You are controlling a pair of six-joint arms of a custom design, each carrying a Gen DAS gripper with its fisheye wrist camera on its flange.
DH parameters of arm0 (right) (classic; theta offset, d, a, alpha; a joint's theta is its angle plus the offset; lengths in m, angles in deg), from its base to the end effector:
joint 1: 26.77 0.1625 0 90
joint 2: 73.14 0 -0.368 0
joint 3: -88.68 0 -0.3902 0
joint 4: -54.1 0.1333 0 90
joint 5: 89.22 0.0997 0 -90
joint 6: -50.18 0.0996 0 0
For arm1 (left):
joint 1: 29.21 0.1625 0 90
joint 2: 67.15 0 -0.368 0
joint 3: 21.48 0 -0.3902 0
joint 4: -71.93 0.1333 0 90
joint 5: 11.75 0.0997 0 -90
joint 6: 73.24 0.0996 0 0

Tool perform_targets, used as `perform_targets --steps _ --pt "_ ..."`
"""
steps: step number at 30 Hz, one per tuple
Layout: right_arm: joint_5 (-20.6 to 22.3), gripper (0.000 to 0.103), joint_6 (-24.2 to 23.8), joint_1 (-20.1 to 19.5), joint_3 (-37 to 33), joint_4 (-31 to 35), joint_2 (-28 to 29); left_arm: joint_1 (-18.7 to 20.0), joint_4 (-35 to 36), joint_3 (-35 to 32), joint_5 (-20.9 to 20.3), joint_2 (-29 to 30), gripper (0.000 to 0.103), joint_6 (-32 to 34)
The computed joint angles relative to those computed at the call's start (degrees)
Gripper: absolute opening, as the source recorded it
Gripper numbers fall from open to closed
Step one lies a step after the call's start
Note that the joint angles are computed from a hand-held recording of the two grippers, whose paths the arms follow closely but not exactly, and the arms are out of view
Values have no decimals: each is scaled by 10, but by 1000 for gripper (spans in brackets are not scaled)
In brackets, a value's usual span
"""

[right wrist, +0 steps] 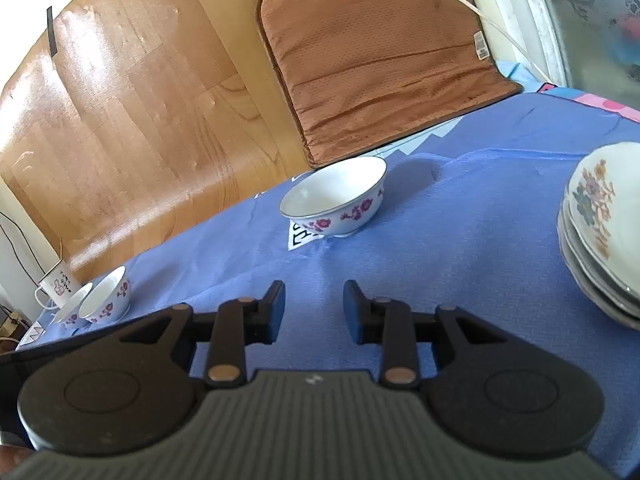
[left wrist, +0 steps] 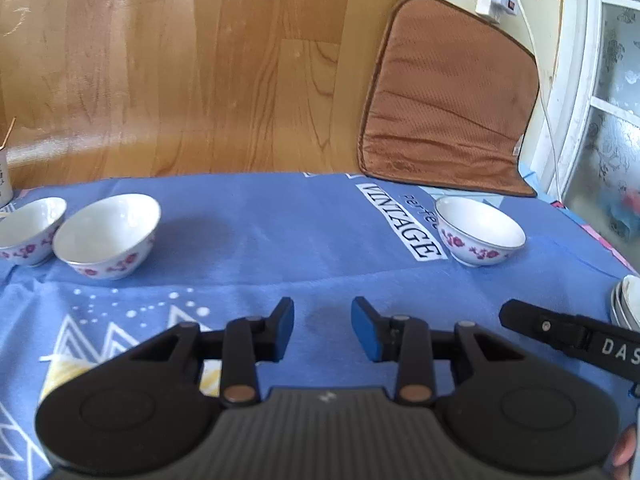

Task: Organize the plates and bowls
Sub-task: 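Move the right gripper to a larger white bowl and grip its rim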

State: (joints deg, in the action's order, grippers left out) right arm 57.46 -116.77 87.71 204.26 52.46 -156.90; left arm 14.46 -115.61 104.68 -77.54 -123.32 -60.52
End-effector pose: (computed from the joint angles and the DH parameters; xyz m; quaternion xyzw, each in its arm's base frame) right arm 0.1984 -0.3148 0.2089 -0.1596 -0.7827 0.5479 0.2484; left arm -0.2189 -0.4497 0.0671 0.4245 0.8509 -0.2818 0.1277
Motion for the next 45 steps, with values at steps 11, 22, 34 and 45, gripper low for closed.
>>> perform_targets --steps 11,22,34,45 --pt "-6 36 -12 1 -3 4 4 43 -48 25 54 -53 43 43" --pt "-60 36 -43 10 -73 65 59 110 -62 -19 68 -66 43 3" --pt "-234 30 -32 -44 -326 247 237 142 -75 -25 27 -71 43 -42" --pt "-239 11 19 -67 -528 398 393 167 -51 -35 -21 -84 43 -85"
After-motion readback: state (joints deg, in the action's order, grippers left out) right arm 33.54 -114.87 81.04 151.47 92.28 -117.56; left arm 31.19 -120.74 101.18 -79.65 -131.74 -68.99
